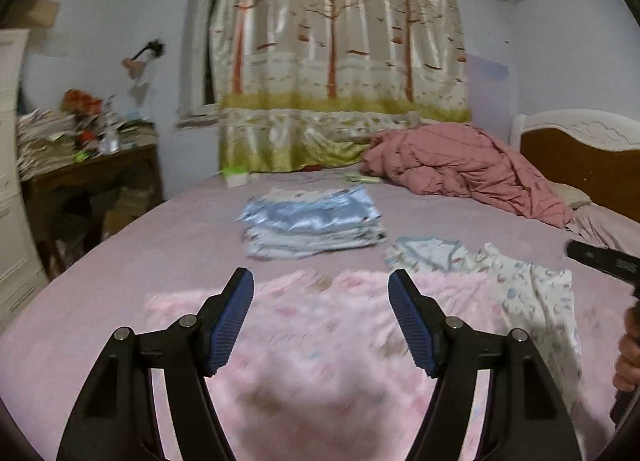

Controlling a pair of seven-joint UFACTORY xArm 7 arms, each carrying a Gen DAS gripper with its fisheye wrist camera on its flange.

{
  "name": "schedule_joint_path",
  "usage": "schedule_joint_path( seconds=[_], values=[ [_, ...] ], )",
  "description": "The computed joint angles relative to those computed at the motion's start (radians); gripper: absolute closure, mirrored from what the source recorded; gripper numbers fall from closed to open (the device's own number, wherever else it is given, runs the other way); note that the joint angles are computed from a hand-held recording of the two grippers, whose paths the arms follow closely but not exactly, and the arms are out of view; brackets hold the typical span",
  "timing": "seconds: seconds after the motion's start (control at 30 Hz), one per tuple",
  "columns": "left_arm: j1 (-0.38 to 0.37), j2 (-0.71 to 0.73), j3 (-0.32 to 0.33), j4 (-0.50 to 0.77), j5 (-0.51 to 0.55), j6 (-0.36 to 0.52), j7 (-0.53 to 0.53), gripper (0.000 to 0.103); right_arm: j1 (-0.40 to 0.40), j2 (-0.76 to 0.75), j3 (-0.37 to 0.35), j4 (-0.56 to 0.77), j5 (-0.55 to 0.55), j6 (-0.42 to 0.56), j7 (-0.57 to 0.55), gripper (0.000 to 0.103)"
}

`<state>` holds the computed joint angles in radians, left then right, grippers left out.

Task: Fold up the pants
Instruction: 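Open the right tool and lift both tools away from the pink pants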

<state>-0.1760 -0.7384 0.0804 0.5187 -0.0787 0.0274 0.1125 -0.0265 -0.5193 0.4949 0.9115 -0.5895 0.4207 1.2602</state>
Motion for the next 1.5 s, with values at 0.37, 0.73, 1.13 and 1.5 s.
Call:
schedule_joint_path(
  seconds=[0.37,0.73,1.13,1.5],
  values=[
    [0.116,-0.376,0.136,-0.327,-0.003,0.124,0.120,0.034,0.074,-0.261,0.206,-0.249,0.149,0.083,0.190,0.062],
    [0.218,-0.502,0.102,-0.458,-0.014,0.328,0.278,0.040,0.156,-0.210,0.362,-0.210,0.098,0.287,0.291,0.062],
    [0.193,-0.407,-0.004,-0.437,-0.031,0.281,0.195,0.046,0.221,-0.038,0.350,-0.160,-0.027,0.361,0.326,0.061],
    [0.197,-0.415,0.025,-0.456,-0.012,0.205,0.119,0.054,0.260,0.160,0.327,-0.018,-0.161,0.555,0.402,0.055]
  ],
)
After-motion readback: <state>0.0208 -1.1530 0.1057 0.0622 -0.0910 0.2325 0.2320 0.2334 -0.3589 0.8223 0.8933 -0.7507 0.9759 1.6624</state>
